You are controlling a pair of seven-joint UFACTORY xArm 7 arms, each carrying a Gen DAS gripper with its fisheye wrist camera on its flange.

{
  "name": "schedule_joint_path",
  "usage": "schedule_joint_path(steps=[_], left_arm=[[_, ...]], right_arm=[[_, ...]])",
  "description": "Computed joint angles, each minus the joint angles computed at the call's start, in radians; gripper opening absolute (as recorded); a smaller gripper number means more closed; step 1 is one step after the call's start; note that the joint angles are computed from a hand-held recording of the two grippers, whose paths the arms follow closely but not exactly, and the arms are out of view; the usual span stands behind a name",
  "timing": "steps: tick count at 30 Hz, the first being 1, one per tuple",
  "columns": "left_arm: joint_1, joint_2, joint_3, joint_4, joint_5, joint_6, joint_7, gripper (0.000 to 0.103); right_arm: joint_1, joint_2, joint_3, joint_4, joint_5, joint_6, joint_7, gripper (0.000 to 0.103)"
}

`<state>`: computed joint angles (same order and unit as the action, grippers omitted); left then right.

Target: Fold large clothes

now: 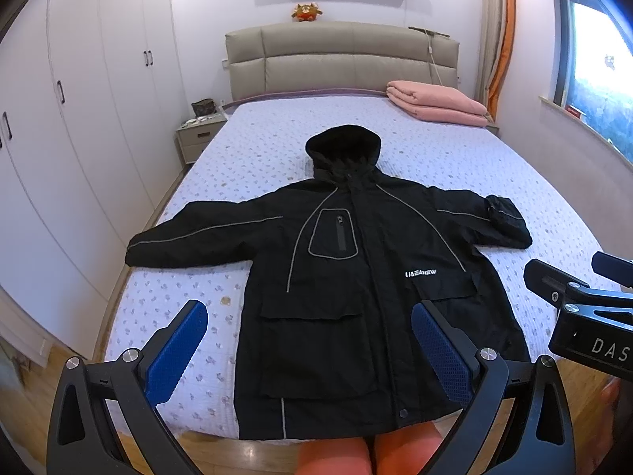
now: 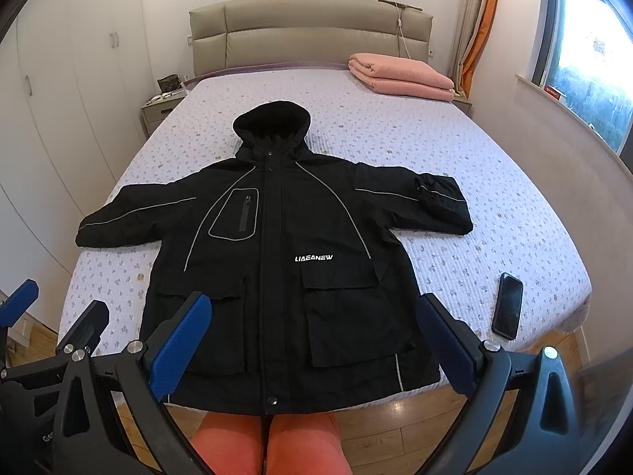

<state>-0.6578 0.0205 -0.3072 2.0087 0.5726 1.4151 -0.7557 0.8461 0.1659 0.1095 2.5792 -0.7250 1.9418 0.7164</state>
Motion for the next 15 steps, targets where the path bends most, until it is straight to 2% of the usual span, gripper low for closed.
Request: schedule_joint_path(steps=[10, 15], left_arm=[[-0.007, 0.015, 0.005, -0.001, 0.009, -0.002, 0.007, 0.103], [-0.004, 0.01, 0.01, -0.017, -0.005, -0.031, 0.008, 0.103]], right_arm=[[-0.089, -0.057, 0.043, -0.104, 0.053, -0.037, 0.027, 0.103], [-0.147, -0.094, 0.075, -0.166, 0.086, -0.062, 0.04, 0.103]])
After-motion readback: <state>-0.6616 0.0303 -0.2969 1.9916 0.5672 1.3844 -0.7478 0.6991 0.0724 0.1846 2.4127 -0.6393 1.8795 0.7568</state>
